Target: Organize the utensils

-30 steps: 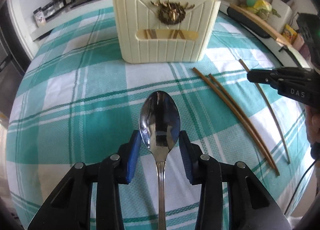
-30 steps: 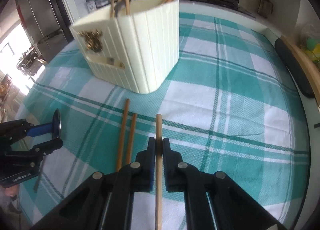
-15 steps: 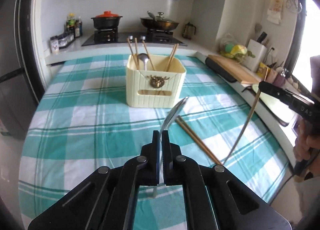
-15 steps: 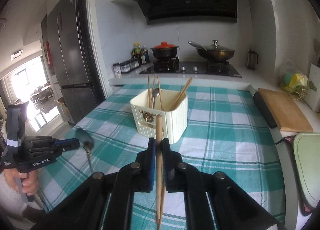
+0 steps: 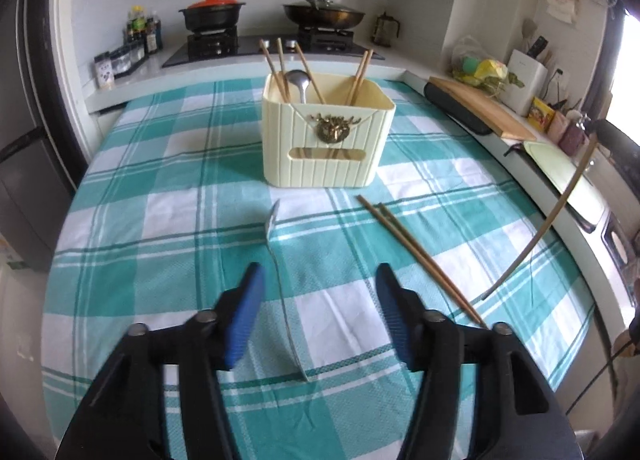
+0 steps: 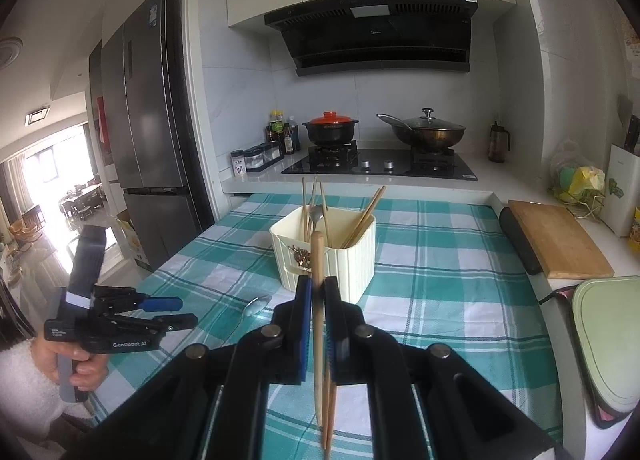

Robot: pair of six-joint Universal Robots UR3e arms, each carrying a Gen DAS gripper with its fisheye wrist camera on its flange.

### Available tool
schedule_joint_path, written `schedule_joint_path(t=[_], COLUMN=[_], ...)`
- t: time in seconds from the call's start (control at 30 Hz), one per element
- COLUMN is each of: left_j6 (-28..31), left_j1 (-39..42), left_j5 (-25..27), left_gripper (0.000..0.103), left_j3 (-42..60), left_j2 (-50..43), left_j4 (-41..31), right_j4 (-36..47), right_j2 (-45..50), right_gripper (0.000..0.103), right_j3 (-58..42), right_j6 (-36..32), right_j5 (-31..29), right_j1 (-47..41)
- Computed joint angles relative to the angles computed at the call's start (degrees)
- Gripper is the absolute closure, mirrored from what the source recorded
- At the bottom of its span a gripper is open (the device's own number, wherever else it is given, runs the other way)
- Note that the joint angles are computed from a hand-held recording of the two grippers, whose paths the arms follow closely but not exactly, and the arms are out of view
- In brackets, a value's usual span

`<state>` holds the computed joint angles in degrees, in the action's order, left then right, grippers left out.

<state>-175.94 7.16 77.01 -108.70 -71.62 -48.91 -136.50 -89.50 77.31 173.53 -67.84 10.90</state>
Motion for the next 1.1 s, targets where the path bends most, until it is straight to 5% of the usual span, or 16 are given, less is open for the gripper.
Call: schedule_joint_path(t=[0.33, 0.5, 0.87, 0.93, 1.1], left_j6=[-1.1, -4.88, -17.96, -16.79, -14.9], left_j1=[-2.74, 2.06, 0.25, -0.63, 2.03], left_j5=[11.63, 7.97, 14.47, 16.06, 10.58], left_gripper=[0.036, 0.033, 0.027, 0.061, 0.062], left_j3=[6.52, 5.91, 18.75, 19.54, 13.99], left_j2=[-16.4, -17.81, -35.83, -37.02, -32.46], left_j4=[1.5, 1.41, 4.1, 6.14, 10.9], right_j4=[0.35, -0.25, -1.16, -1.02, -0.04], right_j2=[1.84, 3.83, 8.4, 8.42, 8.51], right_gripper=[0.096, 0.096, 0.096, 0.096, 0.096], right_j3=[0.17, -0.42, -3.43, -3.82, -5.25], right_j6=[-0.11, 0.04, 1.47, 1.64, 1.32], right_j5=[1.33, 2.25, 4.78, 5.29, 5.47], right_j1=[-0.31, -0.02, 0.8, 0.4, -0.05])
